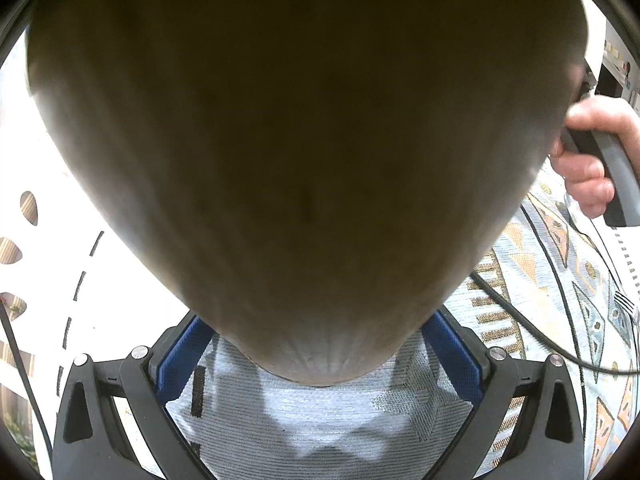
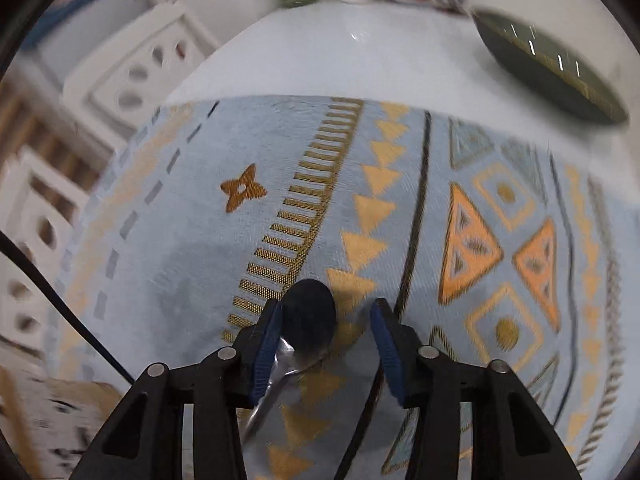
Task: Organize utensils
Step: 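Grasp another silver metal spoon with the right tool, then carry the metal spoon with the right tool into the wooden cup and release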
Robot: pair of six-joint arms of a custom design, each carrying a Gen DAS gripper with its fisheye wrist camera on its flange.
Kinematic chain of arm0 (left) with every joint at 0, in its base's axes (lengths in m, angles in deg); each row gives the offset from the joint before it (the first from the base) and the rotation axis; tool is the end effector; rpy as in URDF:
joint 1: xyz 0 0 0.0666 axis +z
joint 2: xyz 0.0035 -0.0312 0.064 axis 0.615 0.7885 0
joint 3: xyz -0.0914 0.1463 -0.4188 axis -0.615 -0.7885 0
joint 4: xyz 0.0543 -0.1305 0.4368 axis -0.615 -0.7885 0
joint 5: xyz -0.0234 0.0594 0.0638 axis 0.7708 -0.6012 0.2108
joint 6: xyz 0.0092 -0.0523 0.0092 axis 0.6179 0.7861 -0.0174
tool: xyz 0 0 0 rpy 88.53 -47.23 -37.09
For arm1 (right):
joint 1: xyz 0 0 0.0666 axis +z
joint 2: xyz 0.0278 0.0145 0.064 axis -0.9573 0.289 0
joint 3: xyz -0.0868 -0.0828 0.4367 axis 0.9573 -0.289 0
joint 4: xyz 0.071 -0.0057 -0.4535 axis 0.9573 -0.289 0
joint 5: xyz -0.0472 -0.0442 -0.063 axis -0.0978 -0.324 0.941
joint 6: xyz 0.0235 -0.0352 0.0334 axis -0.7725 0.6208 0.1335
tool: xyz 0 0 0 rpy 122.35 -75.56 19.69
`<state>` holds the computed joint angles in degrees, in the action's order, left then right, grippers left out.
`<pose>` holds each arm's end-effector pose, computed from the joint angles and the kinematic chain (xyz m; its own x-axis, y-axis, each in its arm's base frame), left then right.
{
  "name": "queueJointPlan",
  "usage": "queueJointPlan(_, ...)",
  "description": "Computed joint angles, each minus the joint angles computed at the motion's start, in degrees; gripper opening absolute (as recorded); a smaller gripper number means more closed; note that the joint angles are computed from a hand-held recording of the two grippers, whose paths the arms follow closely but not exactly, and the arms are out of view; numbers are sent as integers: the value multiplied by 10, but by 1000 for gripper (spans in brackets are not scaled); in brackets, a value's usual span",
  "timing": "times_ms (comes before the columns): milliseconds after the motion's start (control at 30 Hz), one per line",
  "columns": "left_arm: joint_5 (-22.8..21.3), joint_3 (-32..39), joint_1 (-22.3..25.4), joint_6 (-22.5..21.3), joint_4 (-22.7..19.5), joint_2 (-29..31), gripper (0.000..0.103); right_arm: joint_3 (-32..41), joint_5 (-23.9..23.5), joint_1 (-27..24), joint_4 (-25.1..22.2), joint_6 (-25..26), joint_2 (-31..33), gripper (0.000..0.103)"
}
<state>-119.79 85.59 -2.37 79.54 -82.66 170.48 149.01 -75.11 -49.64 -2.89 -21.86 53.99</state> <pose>0.4705 -0.3758 0.3917 -0.7700 -0.1357 -0.6235 -0.2051 0.9779 0.0404 0.7358 0.3260 0.4251 -0.7733 -0.5006 -0.3892 -0.5686 0.8190 0.0765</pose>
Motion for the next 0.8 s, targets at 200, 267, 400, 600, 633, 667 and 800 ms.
queueJointPlan(200, 0, 0, 0, 0, 1, 0, 102, -23, -32, -3, 31, 2, -25, 4)
queueJointPlan(267, 1, 0, 0, 0, 1, 0, 102, -36, -44, -6, 41, 0, -40, 3)
queueJointPlan(400, 1, 0, 0, 0, 1, 0, 102, -75, -63, -12, 67, -9, -85, 3)
queueJointPlan(600, 0, 0, 0, 0, 0, 0, 102, -124, -58, -6, 146, -32, -152, 2)
queueJointPlan(633, 1, -1, 0, 0, 1, 0, 102, -128, -66, -7, 160, -41, -163, 2)
queueJointPlan(667, 0, 0, 0, 0, 0, 0, 102, -126, -78, -10, 165, -50, -169, 2)
queueJointPlan(800, 0, 0, 0, 0, 0, 0, 102, -115, -148, -18, 208, -101, -191, 2)
